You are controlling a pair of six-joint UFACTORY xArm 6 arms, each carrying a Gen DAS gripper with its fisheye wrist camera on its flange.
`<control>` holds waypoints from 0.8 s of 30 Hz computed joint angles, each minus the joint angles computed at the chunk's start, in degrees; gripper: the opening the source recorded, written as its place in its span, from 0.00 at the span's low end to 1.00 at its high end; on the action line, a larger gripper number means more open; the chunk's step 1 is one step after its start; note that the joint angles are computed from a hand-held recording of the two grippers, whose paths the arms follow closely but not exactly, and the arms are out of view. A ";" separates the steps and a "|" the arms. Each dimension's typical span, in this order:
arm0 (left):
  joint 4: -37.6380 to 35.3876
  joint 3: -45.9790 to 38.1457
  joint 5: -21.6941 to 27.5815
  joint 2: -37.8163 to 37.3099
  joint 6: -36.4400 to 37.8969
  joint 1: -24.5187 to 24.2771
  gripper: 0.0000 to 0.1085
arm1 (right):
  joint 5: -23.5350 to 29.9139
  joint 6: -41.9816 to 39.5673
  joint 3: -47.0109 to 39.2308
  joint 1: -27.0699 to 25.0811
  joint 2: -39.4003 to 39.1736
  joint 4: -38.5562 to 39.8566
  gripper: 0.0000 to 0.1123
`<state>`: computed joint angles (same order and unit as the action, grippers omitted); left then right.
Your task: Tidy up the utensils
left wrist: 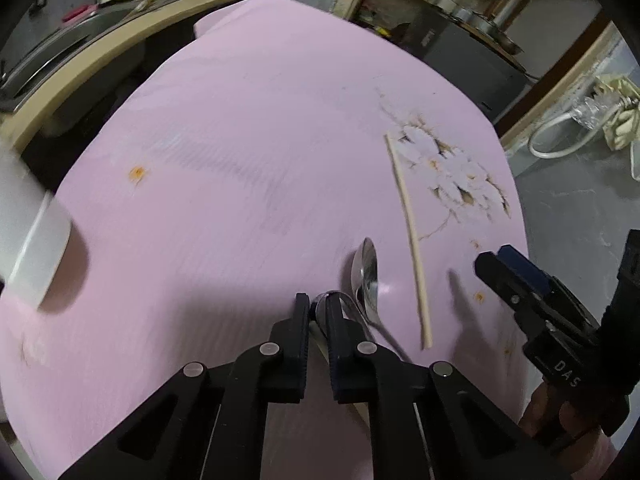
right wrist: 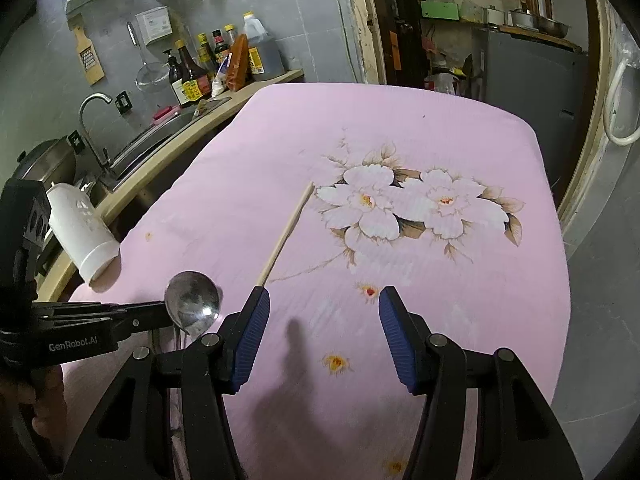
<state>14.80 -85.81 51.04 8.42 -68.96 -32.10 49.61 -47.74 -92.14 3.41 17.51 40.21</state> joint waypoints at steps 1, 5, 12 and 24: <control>-0.13 -0.71 -0.09 0.47 0.91 0.28 0.07 | 0.19 0.45 -0.93 0.06 0.75 -0.15 0.46; -1.59 -2.30 0.02 1.18 4.84 1.62 0.07 | 1.79 3.19 -5.73 0.33 4.55 -1.43 0.46; -10.36 1.12 -5.92 -1.11 12.00 4.28 0.07 | 7.39 6.46 -16.36 1.39 12.24 -2.97 0.46; -12.91 -1.26 -3.80 -1.33 16.70 4.37 0.06 | 21.55 16.40 -48.76 5.39 32.43 -9.64 0.29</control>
<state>1.89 -87.08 47.24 7.09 -52.27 -27.73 71.16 -31.34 -140.90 8.80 49.94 30.57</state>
